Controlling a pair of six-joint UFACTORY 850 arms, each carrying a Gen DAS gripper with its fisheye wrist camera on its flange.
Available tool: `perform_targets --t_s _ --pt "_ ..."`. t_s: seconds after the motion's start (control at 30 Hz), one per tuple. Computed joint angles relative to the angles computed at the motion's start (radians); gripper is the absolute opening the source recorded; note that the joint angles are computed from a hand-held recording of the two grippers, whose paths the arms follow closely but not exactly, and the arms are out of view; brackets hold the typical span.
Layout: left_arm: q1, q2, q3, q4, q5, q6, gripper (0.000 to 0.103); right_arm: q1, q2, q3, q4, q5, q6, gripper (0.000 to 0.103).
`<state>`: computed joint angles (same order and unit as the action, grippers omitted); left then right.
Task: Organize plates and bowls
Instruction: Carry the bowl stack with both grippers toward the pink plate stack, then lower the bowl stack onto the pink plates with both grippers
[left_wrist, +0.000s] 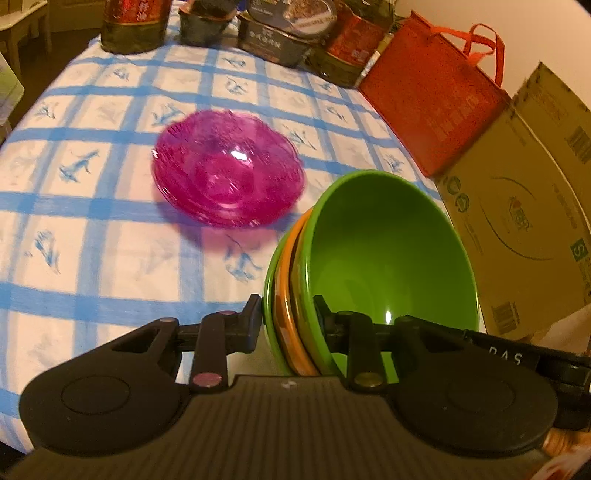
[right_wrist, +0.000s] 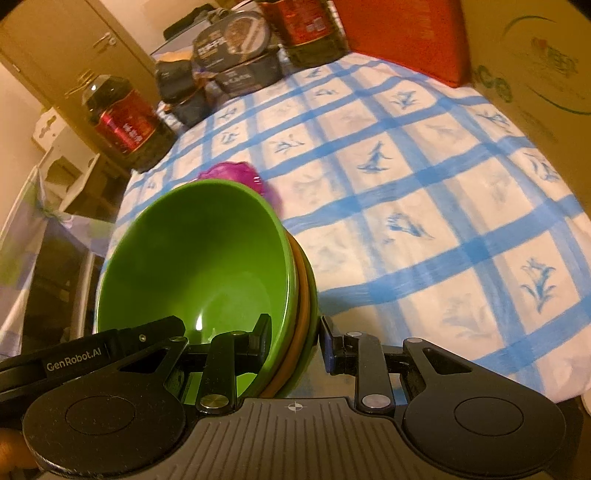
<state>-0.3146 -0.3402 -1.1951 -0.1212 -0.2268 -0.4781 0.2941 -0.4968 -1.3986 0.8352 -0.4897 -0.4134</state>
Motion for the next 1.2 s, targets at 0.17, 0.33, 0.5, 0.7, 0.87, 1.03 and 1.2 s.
perform_targets --t_s 0.17,0.33,0.5,0.7,0.87,1.03,1.2 --pt "0.031 0.003 -0.023 0.038 -0.016 -0.024 0.025 0.021 -0.044 -0.082 -0.020 -0.016 0.026 0.028" --pt "0.066 -0.021 -0.072 0.004 -0.028 0.022 0.025 0.036 -0.110 -0.204 -0.076 -0.039 0.080 0.028" --pt "0.099 -0.066 -0.145 -0.018 -0.045 0.062 0.025 0.047 -0.202 -0.362 -0.146 -0.076 0.145 0.028" --pt "0.145 -0.147 -0.253 -0.064 -0.080 0.121 0.025 0.053 -0.347 -0.586 -0.211 -0.157 0.219 0.028" --pt "0.175 -0.221 -0.339 -0.069 -0.112 0.132 0.025 0.061 -0.498 -0.815 -0.267 -0.247 0.290 0.028" --pt "0.199 -0.282 -0.397 -0.080 -0.135 0.146 0.025 0.068 -0.651 -1.047 -0.313 -0.340 0.354 0.028" --pt "0.212 -0.324 -0.425 -0.113 -0.145 0.174 0.025 0.069 -0.794 -1.272 -0.350 -0.437 0.414 0.028"
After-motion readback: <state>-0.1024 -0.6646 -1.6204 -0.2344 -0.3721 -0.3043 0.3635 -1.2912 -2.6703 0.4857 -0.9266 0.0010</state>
